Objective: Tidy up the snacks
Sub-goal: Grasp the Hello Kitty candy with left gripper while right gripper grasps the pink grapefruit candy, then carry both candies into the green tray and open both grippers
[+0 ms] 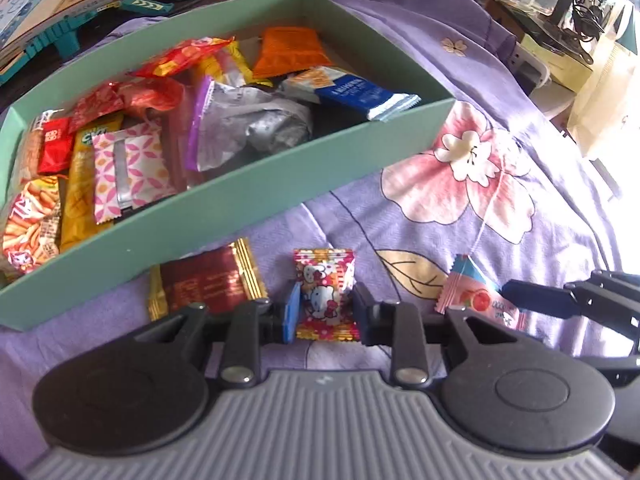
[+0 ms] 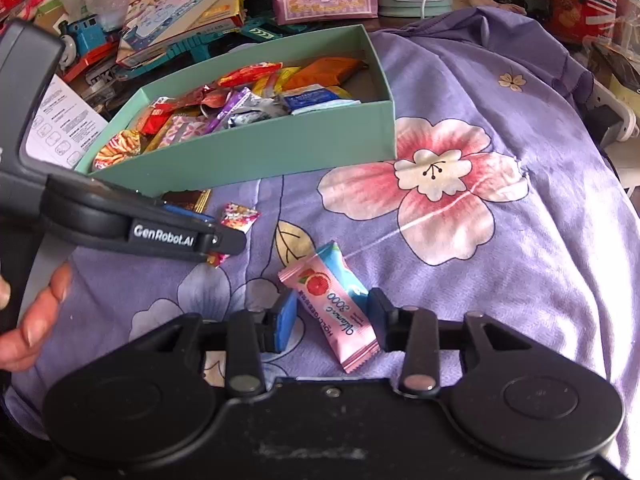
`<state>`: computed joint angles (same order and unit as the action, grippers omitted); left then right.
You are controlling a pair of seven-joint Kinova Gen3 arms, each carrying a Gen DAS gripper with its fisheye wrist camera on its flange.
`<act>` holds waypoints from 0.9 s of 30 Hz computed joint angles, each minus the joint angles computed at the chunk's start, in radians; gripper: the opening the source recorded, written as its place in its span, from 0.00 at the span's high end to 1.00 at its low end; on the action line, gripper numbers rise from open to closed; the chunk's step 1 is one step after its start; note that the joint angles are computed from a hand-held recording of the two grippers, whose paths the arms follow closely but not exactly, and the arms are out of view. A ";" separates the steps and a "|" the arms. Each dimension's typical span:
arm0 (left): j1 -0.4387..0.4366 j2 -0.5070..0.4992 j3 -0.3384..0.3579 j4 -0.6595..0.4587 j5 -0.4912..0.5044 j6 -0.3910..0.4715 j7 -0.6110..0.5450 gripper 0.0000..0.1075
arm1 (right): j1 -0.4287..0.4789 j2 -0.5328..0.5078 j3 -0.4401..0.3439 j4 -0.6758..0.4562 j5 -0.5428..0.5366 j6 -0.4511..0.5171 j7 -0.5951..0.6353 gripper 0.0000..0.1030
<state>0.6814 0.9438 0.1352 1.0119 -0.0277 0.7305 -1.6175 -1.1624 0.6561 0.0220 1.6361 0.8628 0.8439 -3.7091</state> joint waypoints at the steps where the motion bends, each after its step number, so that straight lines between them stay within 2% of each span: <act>1: -0.001 -0.001 0.000 0.001 0.000 0.000 -0.002 0.73 | 0.001 -0.001 0.000 0.001 0.004 -0.007 -0.002 0.53; 4: 0.010 -0.001 -0.006 0.000 -0.010 0.000 -0.003 0.71 | 0.004 0.008 -0.003 -0.013 0.002 0.000 0.019 0.48; 6: 0.014 0.000 -0.007 -0.004 -0.013 0.003 -0.005 0.70 | 0.006 0.022 -0.008 -0.034 -0.007 0.025 0.062 0.48; 9: 0.030 -0.003 -0.021 0.004 -0.033 -0.008 -0.006 0.74 | 0.005 0.052 -0.014 -0.084 -0.030 0.093 0.146 0.58; 13: 0.026 -0.013 -0.018 0.030 -0.038 -0.033 -0.008 0.80 | 0.001 0.072 -0.008 -0.121 -0.047 0.131 0.201 0.66; 16: 0.014 -0.017 -0.011 0.029 -0.028 -0.018 -0.003 0.81 | 0.002 0.054 0.006 -0.105 -0.056 0.106 0.159 0.71; 19: -0.004 -0.023 0.003 0.039 -0.015 -0.012 -0.017 0.81 | 0.013 0.041 0.003 -0.095 -0.065 0.091 0.149 0.72; 21: -0.012 -0.025 0.008 0.047 -0.009 -0.012 -0.025 0.81 | 0.044 0.032 -0.021 -0.090 -0.073 0.064 0.194 0.72; 25: -0.021 -0.032 0.010 0.064 0.003 -0.022 -0.023 0.81 | 0.066 0.044 -0.014 -0.125 -0.103 0.074 0.295 0.68; 27: -0.024 -0.036 0.010 0.071 0.008 -0.025 -0.021 0.81 | 0.086 0.043 -0.010 -0.121 -0.109 0.047 0.327 0.66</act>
<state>0.6579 0.9081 0.1451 1.0831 -0.0202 0.7053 -1.6381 -1.0765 0.6987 0.0125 1.5151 0.7534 0.8907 -3.3825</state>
